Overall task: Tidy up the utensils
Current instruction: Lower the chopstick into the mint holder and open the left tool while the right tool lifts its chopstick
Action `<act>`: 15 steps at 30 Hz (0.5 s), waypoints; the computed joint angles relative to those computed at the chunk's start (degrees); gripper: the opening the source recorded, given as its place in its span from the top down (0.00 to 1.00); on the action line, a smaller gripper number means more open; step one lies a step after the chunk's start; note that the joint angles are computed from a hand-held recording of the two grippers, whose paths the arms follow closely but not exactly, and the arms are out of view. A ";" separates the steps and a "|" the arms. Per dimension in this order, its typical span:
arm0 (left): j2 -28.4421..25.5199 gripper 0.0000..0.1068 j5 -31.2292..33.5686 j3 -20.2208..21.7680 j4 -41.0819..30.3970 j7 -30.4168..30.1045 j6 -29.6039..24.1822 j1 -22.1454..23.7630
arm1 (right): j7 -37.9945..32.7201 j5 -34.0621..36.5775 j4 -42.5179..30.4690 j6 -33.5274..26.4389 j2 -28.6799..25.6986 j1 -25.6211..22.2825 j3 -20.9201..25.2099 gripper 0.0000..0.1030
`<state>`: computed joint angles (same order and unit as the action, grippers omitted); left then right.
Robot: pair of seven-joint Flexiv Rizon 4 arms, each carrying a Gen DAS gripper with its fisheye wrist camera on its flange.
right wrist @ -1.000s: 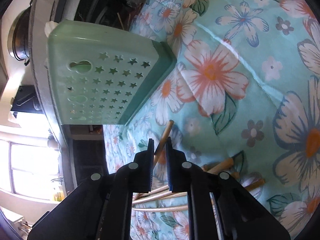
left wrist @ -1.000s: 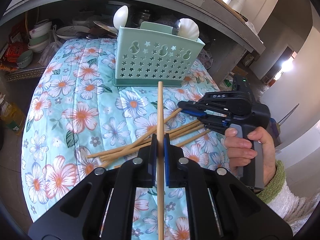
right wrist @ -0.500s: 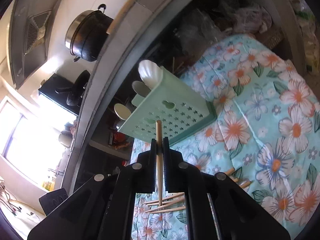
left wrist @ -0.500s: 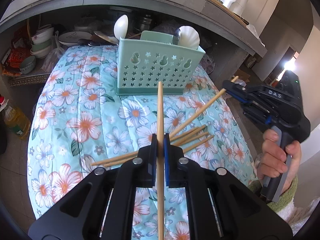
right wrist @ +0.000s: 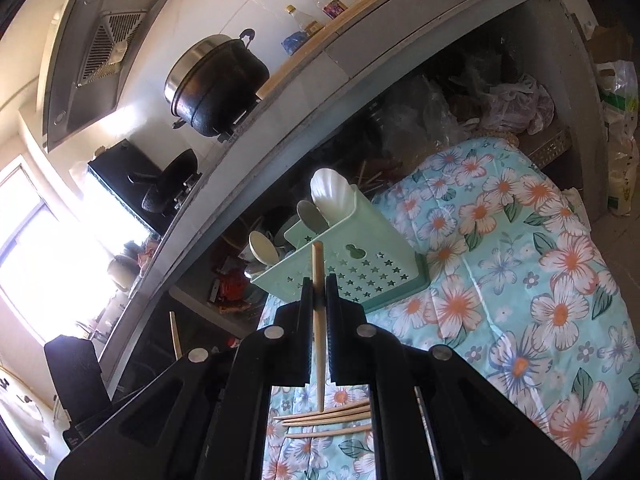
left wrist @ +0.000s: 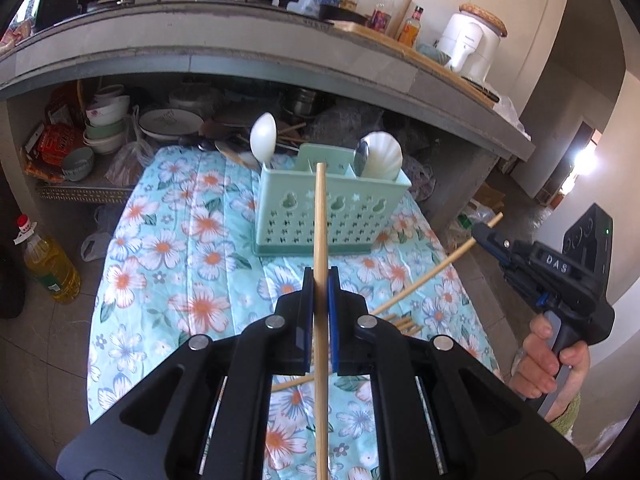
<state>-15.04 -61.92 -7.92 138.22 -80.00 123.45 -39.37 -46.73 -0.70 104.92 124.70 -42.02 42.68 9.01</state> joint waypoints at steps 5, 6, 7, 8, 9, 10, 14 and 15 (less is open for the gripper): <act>0.51 0.95 1.38 0.26 -0.02 -1.01 1.96 0.95 | -0.92 1.61 0.46 0.32 0.60 0.84 -0.92 0.94; 0.51 0.95 2.46 0.32 0.04 -1.70 2.32 1.45 | -1.05 1.84 0.48 0.32 0.63 0.91 -1.00 0.94; 0.52 0.95 3.69 0.47 -0.01 -2.43 2.70 2.05 | -1.19 2.10 0.54 0.32 0.70 1.01 -1.08 0.94; 0.52 0.95 4.56 0.59 -0.15 -2.92 2.94 2.50 | -1.34 2.28 0.54 0.20 0.78 1.08 -1.18 0.94; 0.43 0.95 5.93 0.75 -0.33 -3.61 3.34 3.11 | -1.54 2.55 0.60 0.11 0.90 1.24 -1.33 0.94; 0.32 0.95 6.91 0.96 -0.69 -3.87 3.82 3.55 | -1.75 2.84 0.71 0.08 1.04 1.37 -1.49 0.94; -0.68 0.95 10.14 1.91 -3.65 -3.80 5.70 5.51 | -2.79 4.16 1.20 0.28 1.71 1.88 -2.16 0.94; -0.94 0.95 10.59 2.07 -4.63 -3.50 6.15 5.89 | -2.89 4.20 1.28 0.47 1.75 1.68 -1.99 0.94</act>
